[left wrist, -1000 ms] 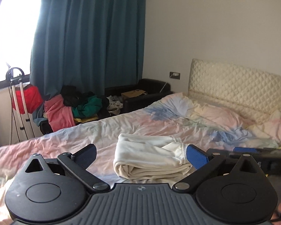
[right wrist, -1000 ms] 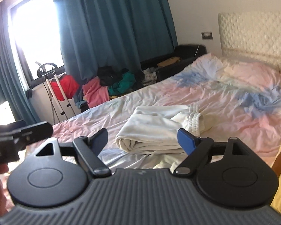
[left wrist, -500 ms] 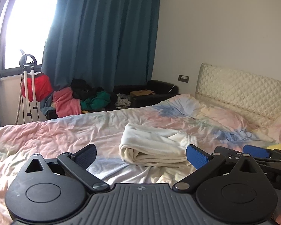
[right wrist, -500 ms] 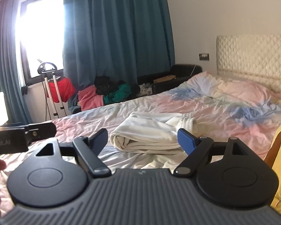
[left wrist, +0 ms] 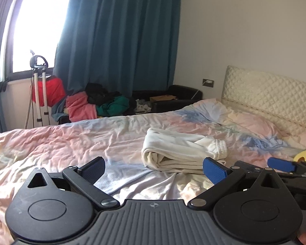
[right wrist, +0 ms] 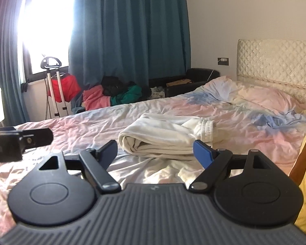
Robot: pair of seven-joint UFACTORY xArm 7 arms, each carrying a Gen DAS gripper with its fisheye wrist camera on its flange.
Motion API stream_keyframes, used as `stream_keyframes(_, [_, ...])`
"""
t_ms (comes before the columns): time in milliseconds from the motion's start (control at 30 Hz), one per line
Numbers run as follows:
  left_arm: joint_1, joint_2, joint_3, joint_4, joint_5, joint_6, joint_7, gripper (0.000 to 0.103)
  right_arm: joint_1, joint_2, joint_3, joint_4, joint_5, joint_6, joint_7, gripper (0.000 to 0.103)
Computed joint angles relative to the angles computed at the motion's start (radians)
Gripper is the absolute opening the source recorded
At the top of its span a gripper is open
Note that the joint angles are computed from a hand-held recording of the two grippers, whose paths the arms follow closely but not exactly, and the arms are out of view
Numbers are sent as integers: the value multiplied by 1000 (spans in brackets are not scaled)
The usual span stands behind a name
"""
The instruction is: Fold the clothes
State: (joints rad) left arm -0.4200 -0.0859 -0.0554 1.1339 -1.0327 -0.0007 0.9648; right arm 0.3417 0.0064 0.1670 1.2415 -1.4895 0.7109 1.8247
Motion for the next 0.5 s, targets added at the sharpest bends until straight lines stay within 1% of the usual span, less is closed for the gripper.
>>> stream_keyframes(67, [13, 7, -8, -4, 46, -6, -46, 103, 2, 10, 0, 8, 16, 4, -15, 83])
stream_keyframes(133, [22, 10, -14, -14, 94, -19, -82, 103, 5, 11, -1, 5, 10, 11, -5, 83])
stream_keyframes(267, [19, 13, -8, -21, 123, -30, -112, 103, 0, 5, -8, -6, 19, -4, 15, 83])
stream_keyframes(367, [23, 13, -10, -34, 182, -51, -163, 103, -8, -1, -11, -16, 23, -21, 34, 83])
stream_keyframes(433, [15, 13, 0, -35, 195, -50, -182, 103, -12, -4, -10, -21, 23, -29, 41, 83])
stream_keyframes(500, [25, 12, -3, -43, 247, -48, -234, 103, -14, -5, -9, -24, 30, -29, 42, 83])
